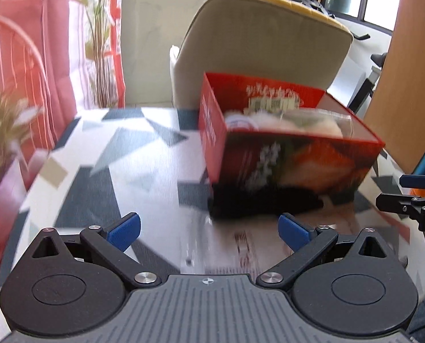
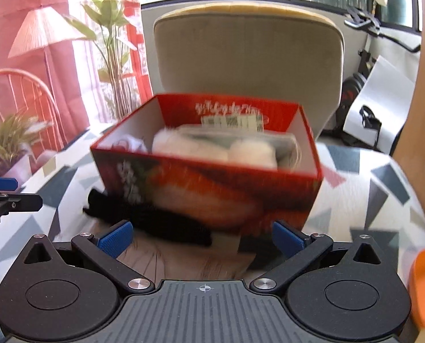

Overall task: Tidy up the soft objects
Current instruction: 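Lower both tools to the grey knit cloth in front of the box, then close the left tool on the grey cloth while the right tool grasps it too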

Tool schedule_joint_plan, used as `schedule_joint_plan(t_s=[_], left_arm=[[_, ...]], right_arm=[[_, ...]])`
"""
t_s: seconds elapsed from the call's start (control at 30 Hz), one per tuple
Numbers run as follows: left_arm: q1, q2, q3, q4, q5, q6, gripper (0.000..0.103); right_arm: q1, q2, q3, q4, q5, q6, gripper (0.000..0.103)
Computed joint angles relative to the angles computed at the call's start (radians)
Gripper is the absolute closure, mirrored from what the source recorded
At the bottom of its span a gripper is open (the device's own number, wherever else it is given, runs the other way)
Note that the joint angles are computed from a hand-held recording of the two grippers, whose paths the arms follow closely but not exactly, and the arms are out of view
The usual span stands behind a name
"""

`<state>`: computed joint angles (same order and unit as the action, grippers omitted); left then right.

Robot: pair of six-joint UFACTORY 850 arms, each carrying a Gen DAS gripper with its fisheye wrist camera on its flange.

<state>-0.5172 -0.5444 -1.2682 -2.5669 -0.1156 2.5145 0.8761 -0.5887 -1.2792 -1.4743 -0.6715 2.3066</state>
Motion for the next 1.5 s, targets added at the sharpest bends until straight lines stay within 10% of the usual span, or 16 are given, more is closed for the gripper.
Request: schedule_joint_plan(t_s=[0.23,0.77,1.1,1.5], left_arm=[[-0.009,0.024,0.097,-0.224,-0.065,0.171,0.0],[-0.015,0.017,0.129,-0.122,-0.092,0.061,0.004],[0.002,0.014,0.135,0.05,-0.116,-0.129,0.026],[-0.001,-0.005,0.114,0.291,-0.085,-0.358,0.03]], right_arm=[[0.056,-0.024,0.025,0.046,-0.007,0.058,0.0],[0.101,-0.046,0.081,0.084,-0.014,0.217,0.008],[0.094,-0.085,0.018,0.113,-0.006,0.08,0.051],[0.093,-0.087,0.006,0.002,-0.05,0.143,0.075]])
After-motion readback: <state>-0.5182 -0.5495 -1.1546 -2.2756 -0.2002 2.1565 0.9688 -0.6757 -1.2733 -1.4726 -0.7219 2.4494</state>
